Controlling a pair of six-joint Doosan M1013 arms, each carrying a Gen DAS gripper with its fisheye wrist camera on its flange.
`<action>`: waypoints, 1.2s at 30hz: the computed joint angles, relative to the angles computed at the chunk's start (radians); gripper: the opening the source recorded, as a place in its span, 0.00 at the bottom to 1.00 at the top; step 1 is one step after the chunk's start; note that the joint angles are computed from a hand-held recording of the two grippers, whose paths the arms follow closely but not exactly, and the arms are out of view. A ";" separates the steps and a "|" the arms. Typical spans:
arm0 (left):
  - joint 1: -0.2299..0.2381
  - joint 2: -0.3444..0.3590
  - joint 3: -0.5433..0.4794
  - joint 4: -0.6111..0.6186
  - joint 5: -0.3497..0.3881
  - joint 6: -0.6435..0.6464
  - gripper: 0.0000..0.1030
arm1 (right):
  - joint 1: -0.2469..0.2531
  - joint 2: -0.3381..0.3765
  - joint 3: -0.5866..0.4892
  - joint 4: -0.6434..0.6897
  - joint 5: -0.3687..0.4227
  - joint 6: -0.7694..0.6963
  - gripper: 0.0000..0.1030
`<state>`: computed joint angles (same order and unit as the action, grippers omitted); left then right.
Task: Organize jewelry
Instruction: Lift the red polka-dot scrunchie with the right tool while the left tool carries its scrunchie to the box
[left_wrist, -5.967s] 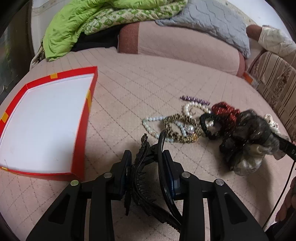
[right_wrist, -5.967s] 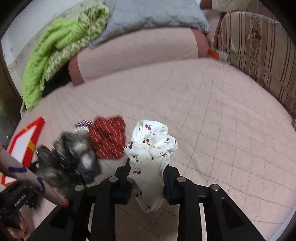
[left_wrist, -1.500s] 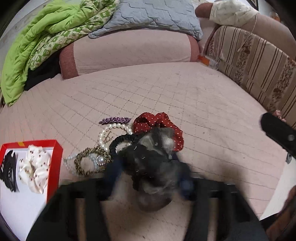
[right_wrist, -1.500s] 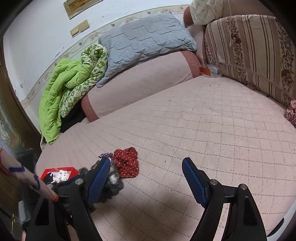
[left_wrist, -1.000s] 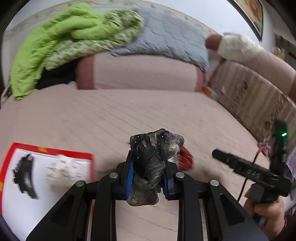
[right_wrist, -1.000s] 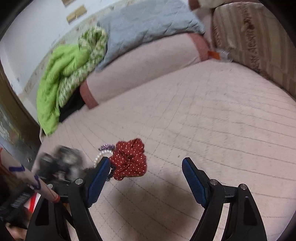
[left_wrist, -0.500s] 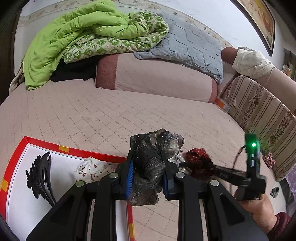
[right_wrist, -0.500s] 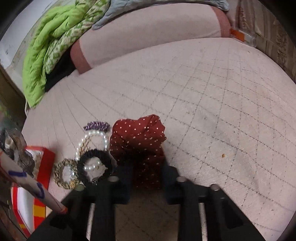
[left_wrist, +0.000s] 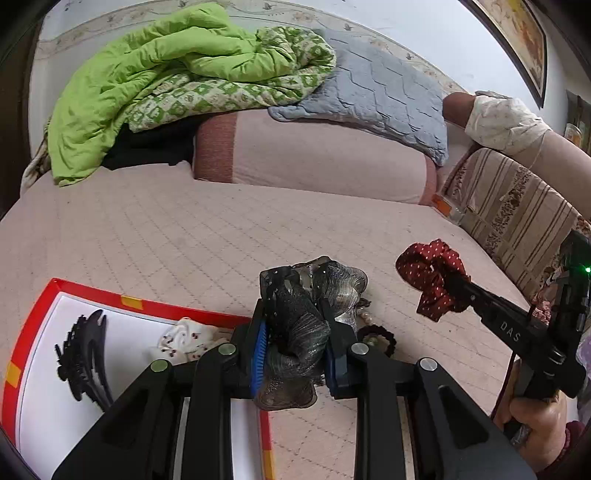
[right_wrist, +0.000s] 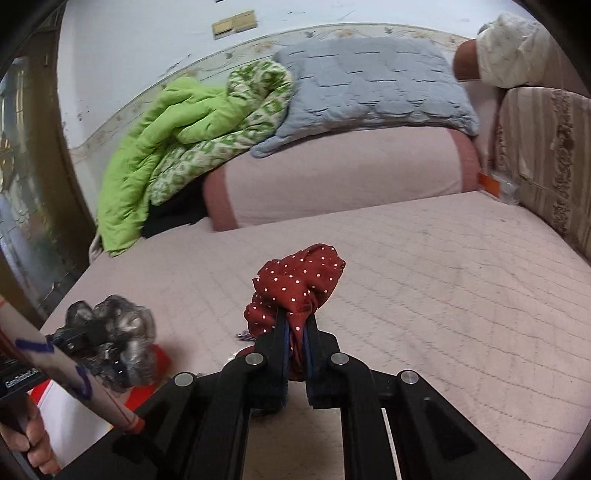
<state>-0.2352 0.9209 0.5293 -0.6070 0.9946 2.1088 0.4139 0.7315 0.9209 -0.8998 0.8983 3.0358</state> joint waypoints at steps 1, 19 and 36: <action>0.001 -0.002 0.002 0.003 -0.004 -0.004 0.23 | 0.000 0.003 -0.006 0.016 -0.010 -0.013 0.07; 0.119 -0.010 -0.015 0.067 -0.081 -0.180 0.24 | 0.059 0.120 -0.225 0.155 -0.178 -0.248 0.07; 0.131 0.251 -0.495 0.335 0.246 -0.444 0.25 | 0.050 0.363 -0.664 0.679 0.004 -0.776 0.07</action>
<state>-0.1042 1.1716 0.0345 -0.2721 1.2407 1.6647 0.4644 1.0950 0.2564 -0.2210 0.9023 2.2601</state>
